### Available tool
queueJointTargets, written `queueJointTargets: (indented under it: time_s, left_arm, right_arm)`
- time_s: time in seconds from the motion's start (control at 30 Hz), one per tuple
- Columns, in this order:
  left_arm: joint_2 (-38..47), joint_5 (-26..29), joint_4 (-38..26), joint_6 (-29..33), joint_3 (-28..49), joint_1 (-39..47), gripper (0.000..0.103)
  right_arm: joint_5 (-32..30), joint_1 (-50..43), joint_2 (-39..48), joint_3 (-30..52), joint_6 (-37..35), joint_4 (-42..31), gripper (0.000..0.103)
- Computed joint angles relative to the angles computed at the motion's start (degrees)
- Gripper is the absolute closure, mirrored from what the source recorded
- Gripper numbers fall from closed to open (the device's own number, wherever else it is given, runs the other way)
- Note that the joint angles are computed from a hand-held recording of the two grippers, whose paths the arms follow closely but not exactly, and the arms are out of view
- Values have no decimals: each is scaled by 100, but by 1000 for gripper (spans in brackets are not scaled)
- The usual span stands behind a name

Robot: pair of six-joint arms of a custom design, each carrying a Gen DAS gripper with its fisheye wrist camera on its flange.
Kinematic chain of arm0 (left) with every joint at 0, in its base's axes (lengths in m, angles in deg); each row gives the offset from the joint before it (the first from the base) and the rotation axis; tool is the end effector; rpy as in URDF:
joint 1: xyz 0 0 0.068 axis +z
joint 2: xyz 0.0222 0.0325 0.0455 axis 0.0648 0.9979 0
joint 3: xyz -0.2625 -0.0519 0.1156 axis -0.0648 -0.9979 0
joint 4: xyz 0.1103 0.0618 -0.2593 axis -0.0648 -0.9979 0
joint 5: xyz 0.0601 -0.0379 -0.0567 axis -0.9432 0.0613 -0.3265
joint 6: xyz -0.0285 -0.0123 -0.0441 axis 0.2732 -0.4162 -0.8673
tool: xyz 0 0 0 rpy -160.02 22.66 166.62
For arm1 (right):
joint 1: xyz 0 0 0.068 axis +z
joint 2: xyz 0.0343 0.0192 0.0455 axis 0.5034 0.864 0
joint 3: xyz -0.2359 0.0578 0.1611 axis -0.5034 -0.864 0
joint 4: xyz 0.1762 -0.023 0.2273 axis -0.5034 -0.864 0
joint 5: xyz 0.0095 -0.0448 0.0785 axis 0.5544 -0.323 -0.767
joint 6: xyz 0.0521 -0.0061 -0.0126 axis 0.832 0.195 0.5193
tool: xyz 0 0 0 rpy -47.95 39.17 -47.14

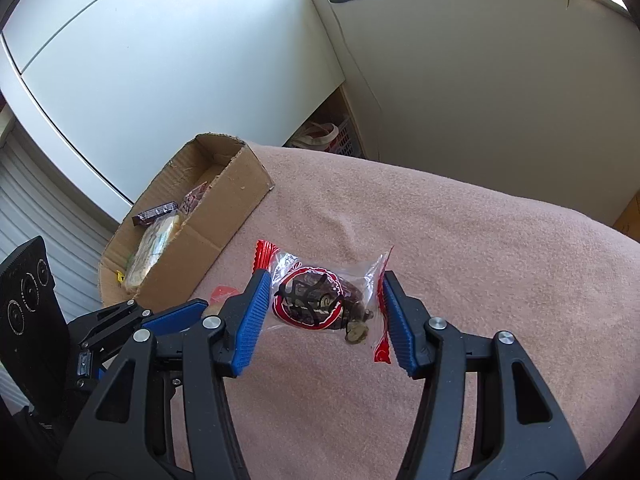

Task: Organize snacks
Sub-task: 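Grasp the round brown candy with the left tool while the right tool grasps the red-edged chocolate bag, then carry the round candy and chocolate bag into the box and open both tools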

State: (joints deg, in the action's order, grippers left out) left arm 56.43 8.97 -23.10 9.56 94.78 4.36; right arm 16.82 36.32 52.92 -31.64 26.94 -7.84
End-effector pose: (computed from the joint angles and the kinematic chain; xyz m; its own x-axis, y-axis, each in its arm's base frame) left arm 0.2763 -0.0160 0.1694 -0.6831 0.2711 -0.6781 0.5488 0.8032 -0.2317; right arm 0.3123 0.0451 0.1695 -0.8307 0.0887 -0.5496 -0.1464 0.9177 0.3693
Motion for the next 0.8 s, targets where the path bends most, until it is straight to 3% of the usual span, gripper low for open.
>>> queueJointTargets:
  time_s: [0.37,0.8]
  left_arm:
    - [-431,418,-429,368,124,757,69]
    - [-11,759,-689,650,776,1706,69]
  right_arm:
    - [405,593,-377,242,226,-249,45]
    - [731,1334,67,994,512,-252,45]
